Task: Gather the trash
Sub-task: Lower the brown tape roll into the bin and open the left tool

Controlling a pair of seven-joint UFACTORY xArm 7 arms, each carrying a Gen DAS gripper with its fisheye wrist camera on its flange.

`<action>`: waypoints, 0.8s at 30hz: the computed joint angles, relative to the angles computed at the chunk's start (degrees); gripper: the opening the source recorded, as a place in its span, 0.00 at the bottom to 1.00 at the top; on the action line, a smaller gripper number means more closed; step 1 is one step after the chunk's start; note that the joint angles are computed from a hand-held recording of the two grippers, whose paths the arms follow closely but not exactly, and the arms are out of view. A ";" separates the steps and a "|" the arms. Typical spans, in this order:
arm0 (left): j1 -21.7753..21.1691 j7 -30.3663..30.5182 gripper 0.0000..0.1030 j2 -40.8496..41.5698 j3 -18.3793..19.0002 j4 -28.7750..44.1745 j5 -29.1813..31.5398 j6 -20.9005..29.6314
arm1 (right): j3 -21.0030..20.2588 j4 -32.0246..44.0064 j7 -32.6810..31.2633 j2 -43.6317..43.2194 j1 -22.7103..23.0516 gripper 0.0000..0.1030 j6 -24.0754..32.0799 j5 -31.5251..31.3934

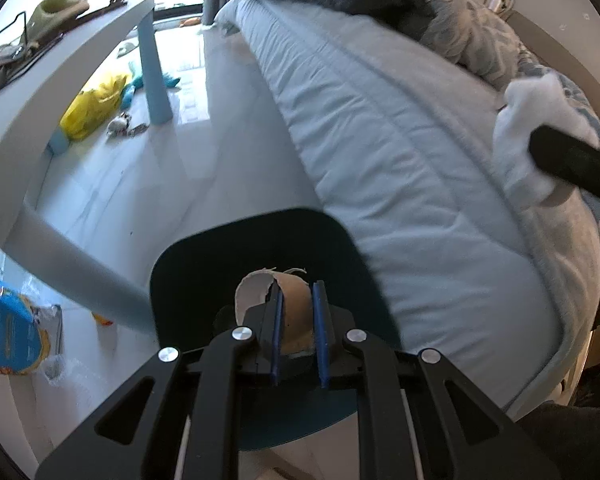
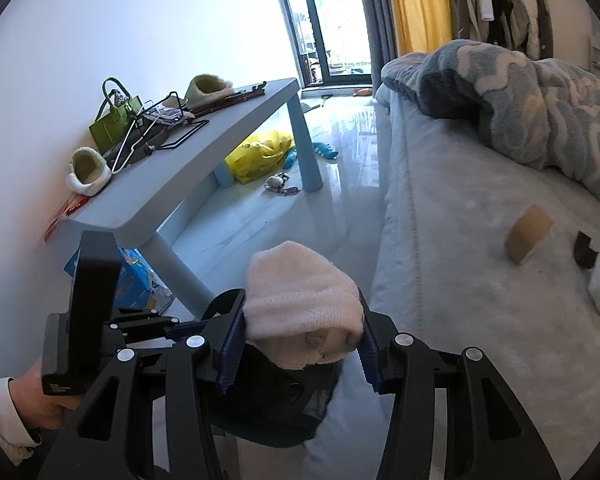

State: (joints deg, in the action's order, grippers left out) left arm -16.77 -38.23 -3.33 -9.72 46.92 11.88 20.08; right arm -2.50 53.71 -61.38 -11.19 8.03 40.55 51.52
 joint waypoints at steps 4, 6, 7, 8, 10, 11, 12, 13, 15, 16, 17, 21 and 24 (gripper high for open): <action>-0.02 3.16 0.15 -0.51 0.62 -2.17 -3.37 0.46 | 0.98 0.06 1.06 0.88 0.73 0.49 -0.41 0.12; -0.07 4.93 0.15 -0.72 0.86 -3.23 -5.50 0.66 | 1.61 0.06 1.65 1.45 1.17 0.49 -0.93 -0.03; -0.12 5.76 0.15 -0.73 0.93 -3.62 -6.59 0.50 | 1.79 0.09 1.79 1.75 1.34 0.49 -1.05 0.01; -0.28 7.23 0.15 -0.66 1.11 -4.01 -8.41 0.38 | 2.01 0.13 2.08 2.09 1.51 0.49 -1.15 0.03; -0.23 8.30 0.16 -0.49 1.10 -4.37 -9.39 0.56 | 2.45 0.29 2.62 2.62 1.75 0.49 -1.31 -0.13; -0.36 9.73 0.16 -0.52 1.28 -4.76 -11.11 0.71 | 2.70 0.32 2.90 2.88 1.89 0.49 -1.50 -0.30; -0.46 10.89 0.17 -0.49 1.39 -5.02 -12.58 0.74 | 2.99 0.38 3.25 3.24 2.06 0.49 -1.73 -0.49; -0.58 12.46 0.25 -0.64 1.60 -5.53 -14.44 0.71 | 3.24 0.39 3.57 3.53 2.19 0.49 -1.94 -0.72; -0.32 12.81 0.36 -1.22 1.53 -6.25 -14.66 0.69 | 3.63 0.40 4.22 4.05 2.39 0.49 -2.14 -1.12; -0.14 12.67 0.43 -1.42 1.48 -6.50 -14.41 0.79 | 3.77 0.45 4.50 4.33 2.44 0.49 -2.16 -1.35; -0.01 12.86 0.46 -1.93 1.58 -7.07 -14.65 0.65 | 4.07 0.49 5.00 4.65 2.56 0.49 -2.50 -1.75; 0.13 14.22 0.50 -3.50 2.11 -8.43 -16.66 0.02 | 4.71 0.36 5.92 5.68 2.79 0.49 -3.40 -2.88; -0.66 17.99 0.51 -4.24 2.76 -9.04 -20.53 -0.26 | 5.19 0.30 6.89 6.61 2.93 0.49 -4.06 -3.60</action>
